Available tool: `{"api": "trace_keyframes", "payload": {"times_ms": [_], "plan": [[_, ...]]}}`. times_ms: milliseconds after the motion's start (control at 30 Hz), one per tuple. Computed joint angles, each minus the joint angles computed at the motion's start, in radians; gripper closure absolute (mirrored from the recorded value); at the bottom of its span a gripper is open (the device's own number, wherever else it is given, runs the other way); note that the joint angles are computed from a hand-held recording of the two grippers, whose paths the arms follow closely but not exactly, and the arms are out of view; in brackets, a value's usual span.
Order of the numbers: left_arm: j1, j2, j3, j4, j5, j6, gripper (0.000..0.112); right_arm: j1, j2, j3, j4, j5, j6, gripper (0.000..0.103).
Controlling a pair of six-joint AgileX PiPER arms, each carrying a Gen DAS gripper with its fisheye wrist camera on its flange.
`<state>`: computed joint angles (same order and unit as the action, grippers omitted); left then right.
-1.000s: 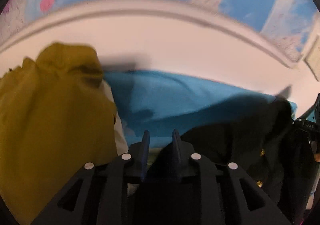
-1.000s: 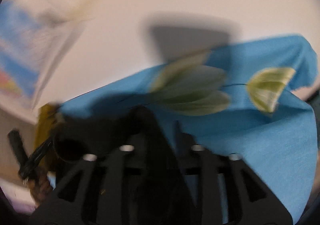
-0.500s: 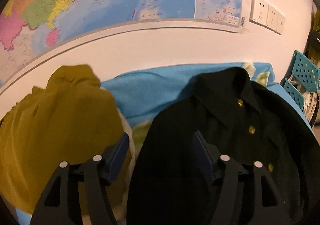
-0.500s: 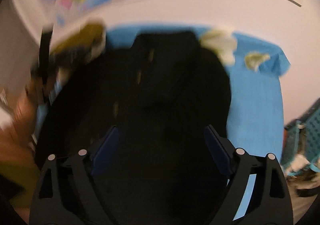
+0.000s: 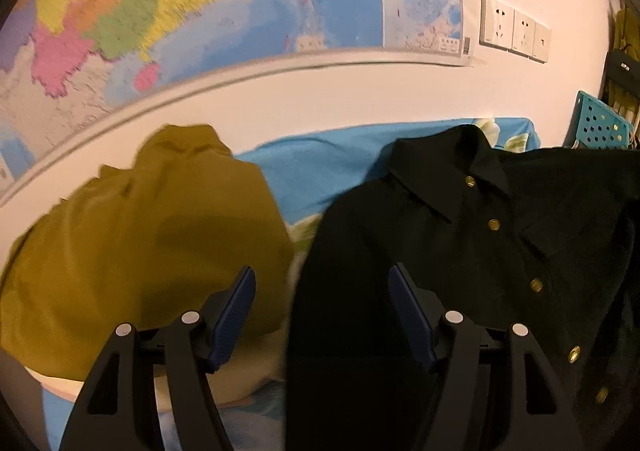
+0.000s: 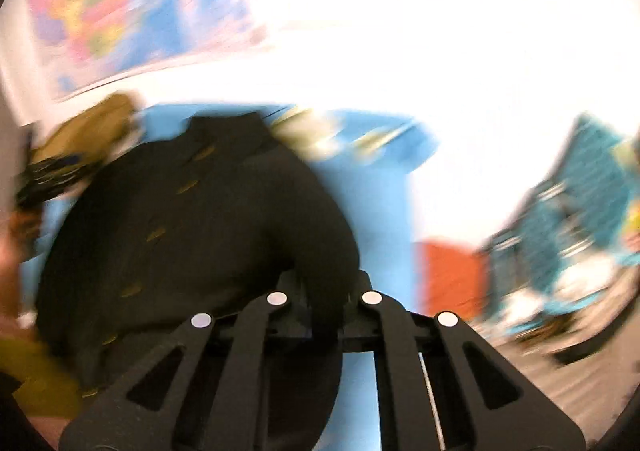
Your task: Fold large clothes
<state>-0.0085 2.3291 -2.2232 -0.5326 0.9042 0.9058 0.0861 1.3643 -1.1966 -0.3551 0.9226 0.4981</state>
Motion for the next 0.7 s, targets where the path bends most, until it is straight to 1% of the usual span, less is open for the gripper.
{"api": "trace_keyframes", "payload": {"times_ms": [33,67,100,133,167,233,267,300,333,367,400,433,467,500,533,600,633,667,700], "plan": [[0.007,-0.006,0.008,0.001,-0.005,0.004,0.045,-0.053,0.012,0.010,0.065,-0.036,-0.025,0.095],[0.017,-0.007,0.011,0.004,-0.001,0.009,0.045,-0.097,0.050,0.023,0.090,-0.064,-0.023,0.094],[0.026,-0.004,0.007,0.009,0.006,0.010,0.045,-0.106,0.084,0.026,0.076,-0.061,-0.031,0.090],[0.036,-0.003,0.014,0.019,0.005,0.015,0.045,-0.117,0.117,0.044,0.053,-0.071,-0.025,0.084],[0.044,-0.001,0.016,0.026,0.008,0.022,0.045,-0.144,0.152,0.082,0.071,-0.119,-0.002,0.081],[0.063,-0.005,0.042,0.032,0.013,0.055,0.043,-0.208,0.162,0.157,0.199,-0.196,-0.050,0.072],[0.071,-0.014,0.070,0.030,0.003,0.077,0.043,-0.223,0.154,0.185,0.230,-0.228,-0.055,0.068],[0.085,-0.031,0.109,0.017,0.002,0.115,0.040,-0.239,0.115,0.236,0.274,-0.272,-0.072,0.056],[0.092,-0.036,0.129,0.006,0.005,0.138,0.038,-0.247,0.061,0.291,0.310,-0.310,-0.091,0.041],[0.103,-0.047,0.159,-0.001,0.006,0.161,0.038,-0.257,-0.004,0.348,0.354,-0.345,-0.118,0.032],[0.111,-0.055,0.183,-0.008,0.007,0.177,0.038,-0.260,-0.097,0.419,0.436,-0.386,-0.179,0.024],[0.120,-0.055,0.191,-0.018,0.018,0.189,0.038,-0.243,-0.188,0.483,0.502,-0.411,-0.218,0.020],[0.130,-0.056,0.204,-0.030,0.029,0.200,0.038,-0.224,-0.250,0.518,0.527,-0.409,-0.223,0.017],[0.134,-0.063,0.225,-0.039,0.027,0.209,0.038,-0.166,-0.326,0.568,0.513,-0.407,-0.188,0.011],[0.139,-0.067,0.244,-0.051,0.032,0.223,0.038,-0.108,-0.385,0.613,0.459,-0.408,-0.113,0.008],[0.142,-0.072,0.273,-0.058,0.034,0.233,0.038,0.064,-0.475,0.698,0.332,-0.421,0.087,0.008],[0.140,-0.073,0.286,-0.055,0.033,0.230,0.038,0.144,-0.498,0.736,0.269,-0.440,0.187,0.008],[0.138,-0.071,0.290,-0.054,0.037,0.228,0.038,0.213,-0.505,0.747,0.200,-0.426,0.287,0.008],[0.137,-0.065,0.287,-0.055,0.045,0.225,0.038,0.280,-0.485,0.762,0.118,-0.424,0.387,0.012]]}}
